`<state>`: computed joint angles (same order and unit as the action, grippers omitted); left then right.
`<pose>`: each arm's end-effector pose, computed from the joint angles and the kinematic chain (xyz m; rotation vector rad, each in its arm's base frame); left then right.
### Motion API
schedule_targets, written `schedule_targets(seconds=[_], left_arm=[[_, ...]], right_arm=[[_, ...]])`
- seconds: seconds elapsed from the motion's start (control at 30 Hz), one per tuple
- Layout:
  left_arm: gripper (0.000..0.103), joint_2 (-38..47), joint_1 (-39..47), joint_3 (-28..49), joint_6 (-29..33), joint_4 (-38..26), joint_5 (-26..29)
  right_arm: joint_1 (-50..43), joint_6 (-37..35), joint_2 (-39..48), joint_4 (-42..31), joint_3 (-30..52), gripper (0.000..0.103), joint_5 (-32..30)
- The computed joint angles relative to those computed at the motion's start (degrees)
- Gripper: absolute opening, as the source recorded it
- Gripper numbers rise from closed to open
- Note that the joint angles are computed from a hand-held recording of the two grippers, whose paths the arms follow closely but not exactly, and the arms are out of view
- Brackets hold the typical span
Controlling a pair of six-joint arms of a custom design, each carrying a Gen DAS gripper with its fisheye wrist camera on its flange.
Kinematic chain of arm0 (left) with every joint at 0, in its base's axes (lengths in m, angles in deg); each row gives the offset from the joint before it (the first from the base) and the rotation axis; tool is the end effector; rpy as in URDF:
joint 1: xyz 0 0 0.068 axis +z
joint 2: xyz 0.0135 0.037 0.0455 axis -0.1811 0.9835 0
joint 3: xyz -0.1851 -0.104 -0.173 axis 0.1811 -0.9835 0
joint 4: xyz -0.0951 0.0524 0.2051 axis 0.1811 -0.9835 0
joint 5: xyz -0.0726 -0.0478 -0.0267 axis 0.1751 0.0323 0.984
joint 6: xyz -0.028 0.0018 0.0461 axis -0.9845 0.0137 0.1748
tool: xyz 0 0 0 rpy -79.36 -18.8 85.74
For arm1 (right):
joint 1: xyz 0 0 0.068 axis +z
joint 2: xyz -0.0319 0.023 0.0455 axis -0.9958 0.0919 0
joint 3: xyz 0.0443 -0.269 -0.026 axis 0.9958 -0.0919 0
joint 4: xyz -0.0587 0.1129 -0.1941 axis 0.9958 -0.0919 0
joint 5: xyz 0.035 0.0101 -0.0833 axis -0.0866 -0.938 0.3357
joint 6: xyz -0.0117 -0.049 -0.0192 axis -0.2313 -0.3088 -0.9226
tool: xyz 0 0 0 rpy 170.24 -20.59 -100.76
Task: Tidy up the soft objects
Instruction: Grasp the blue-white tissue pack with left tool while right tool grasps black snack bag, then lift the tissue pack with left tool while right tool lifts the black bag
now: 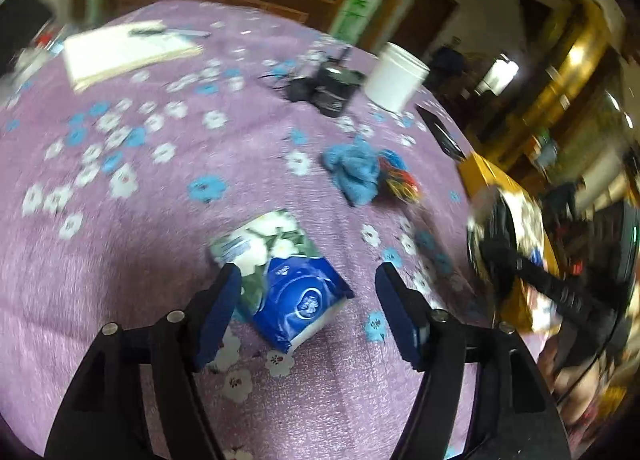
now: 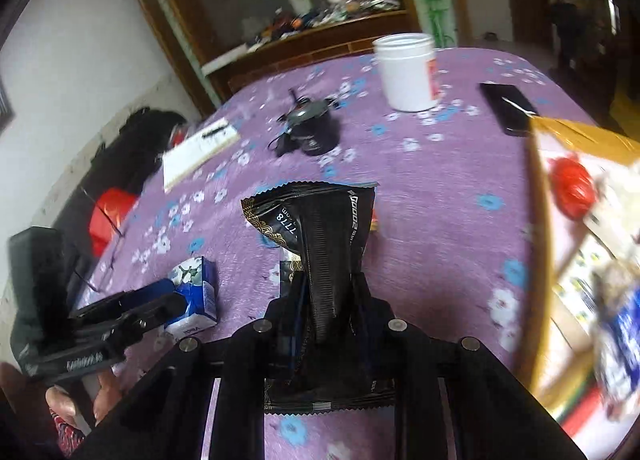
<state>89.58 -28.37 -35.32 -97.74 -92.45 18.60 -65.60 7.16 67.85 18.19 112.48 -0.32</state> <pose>0.1275 -0.0461 0.1839 -0.1710 2.4561 -0.5277 0.1709 0.0670 0.2057 -0.2425 2.4132 0.5052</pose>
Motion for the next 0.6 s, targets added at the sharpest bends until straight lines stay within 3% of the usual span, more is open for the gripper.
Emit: schedule_targets(seconds=[0.2, 0.33, 0.47, 0.6], left_arm=[[0.074, 6.98, -7.42, 4.02, -9.19, -1.57, -10.88], [0.075, 11.65, -9.95, 5.24, -10.71, -1.81, -15.05], [0.075, 10.12, -13.42, 5.59, -12.57, -4.9, -22.01], [0.075, 10.03, -13.88, 5.21, -12.81, -4.84, -22.14]], right_arm=[[-1.04, 1.44, -1.67, 4.62, -4.79, 0.022, -2.77], [0.14, 2.06, 0.67, 9.32, -6.85, 0.022, -2.95], [1.76, 1.96, 0.97, 12.01, -8.11, 0.022, -1.63], [-0.12, 1.88, 3.13, 13.45, -8.09, 0.022, -5.49]])
